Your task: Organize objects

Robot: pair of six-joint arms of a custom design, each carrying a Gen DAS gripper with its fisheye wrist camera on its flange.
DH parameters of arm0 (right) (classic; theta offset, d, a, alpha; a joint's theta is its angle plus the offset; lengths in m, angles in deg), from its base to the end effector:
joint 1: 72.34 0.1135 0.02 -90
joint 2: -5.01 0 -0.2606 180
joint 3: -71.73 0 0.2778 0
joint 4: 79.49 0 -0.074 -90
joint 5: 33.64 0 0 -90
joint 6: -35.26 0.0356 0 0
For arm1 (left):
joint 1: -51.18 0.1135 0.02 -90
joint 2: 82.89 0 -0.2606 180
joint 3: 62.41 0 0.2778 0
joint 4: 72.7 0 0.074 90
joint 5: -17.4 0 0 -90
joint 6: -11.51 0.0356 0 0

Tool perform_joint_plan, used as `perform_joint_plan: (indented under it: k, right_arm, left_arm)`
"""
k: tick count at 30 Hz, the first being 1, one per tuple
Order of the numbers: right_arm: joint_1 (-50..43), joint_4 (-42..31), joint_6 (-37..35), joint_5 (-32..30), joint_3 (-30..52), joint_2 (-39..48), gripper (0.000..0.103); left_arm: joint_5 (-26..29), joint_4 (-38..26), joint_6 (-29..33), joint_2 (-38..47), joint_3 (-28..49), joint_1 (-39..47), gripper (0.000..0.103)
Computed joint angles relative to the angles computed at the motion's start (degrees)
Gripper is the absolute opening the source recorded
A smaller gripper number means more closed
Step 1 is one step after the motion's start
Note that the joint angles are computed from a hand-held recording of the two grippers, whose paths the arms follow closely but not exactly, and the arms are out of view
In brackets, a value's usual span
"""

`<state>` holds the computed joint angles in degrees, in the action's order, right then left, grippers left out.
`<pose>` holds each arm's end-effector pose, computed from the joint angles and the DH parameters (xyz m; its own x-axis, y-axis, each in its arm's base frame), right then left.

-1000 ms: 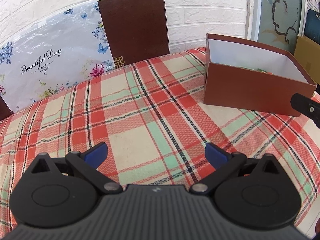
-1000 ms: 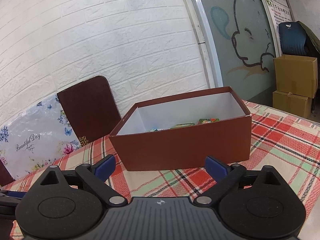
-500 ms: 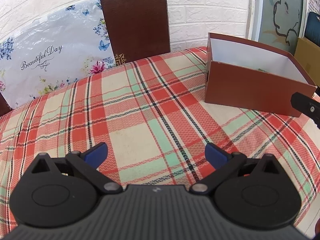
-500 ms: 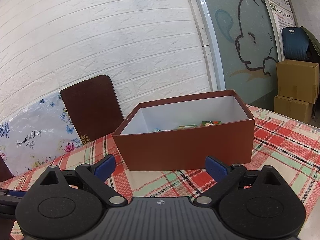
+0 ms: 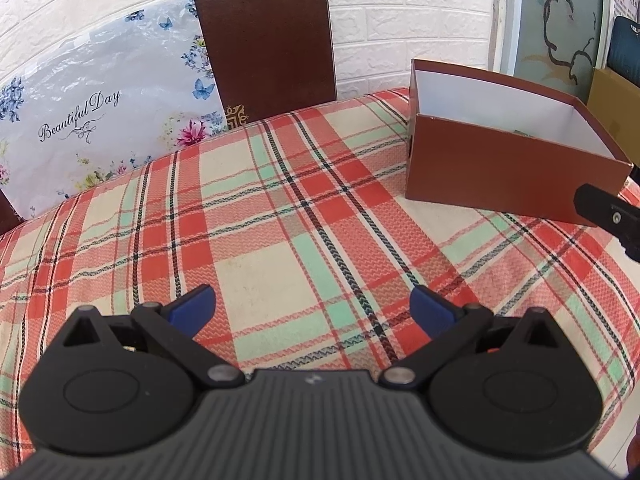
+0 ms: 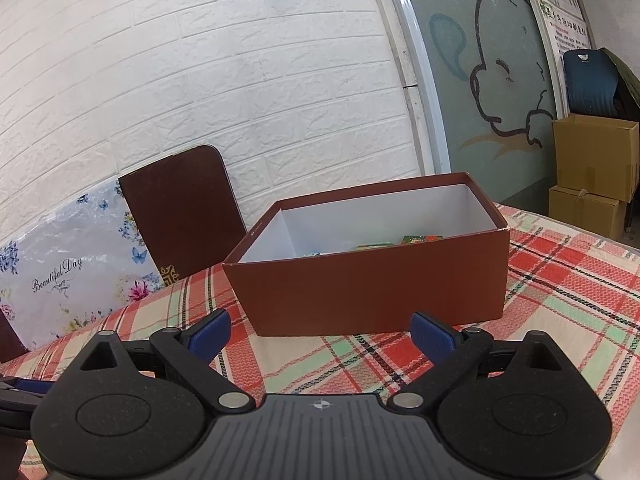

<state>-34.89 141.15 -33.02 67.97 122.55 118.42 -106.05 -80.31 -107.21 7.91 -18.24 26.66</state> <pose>0.2841 0.2086 0.0653 -0.4413 0.1186 -0.8895 -0.3059 0.9120 0.2734 0.2584 -0.0963 0.0880 -0.6730 -0.1337 -0.7274 -0.3081 0.9448 0.1114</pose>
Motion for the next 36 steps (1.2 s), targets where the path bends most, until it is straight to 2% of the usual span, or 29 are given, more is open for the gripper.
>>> perform_joint_plan:
  k: [17,36]
  right_arm:
    - [-0.2,-0.5,-0.2,0.3,1.1,0.7,0.096]
    - [4.7,-2.3,-2.9,6.8,0.8,-2.3,0.096]
  left_arm:
    - [0.5,0.0,-0.3,1.0,0.7,0.2,0.103]
    - [3.5,4.9,1.8,-3.9,-4.8,3.6,0.103]
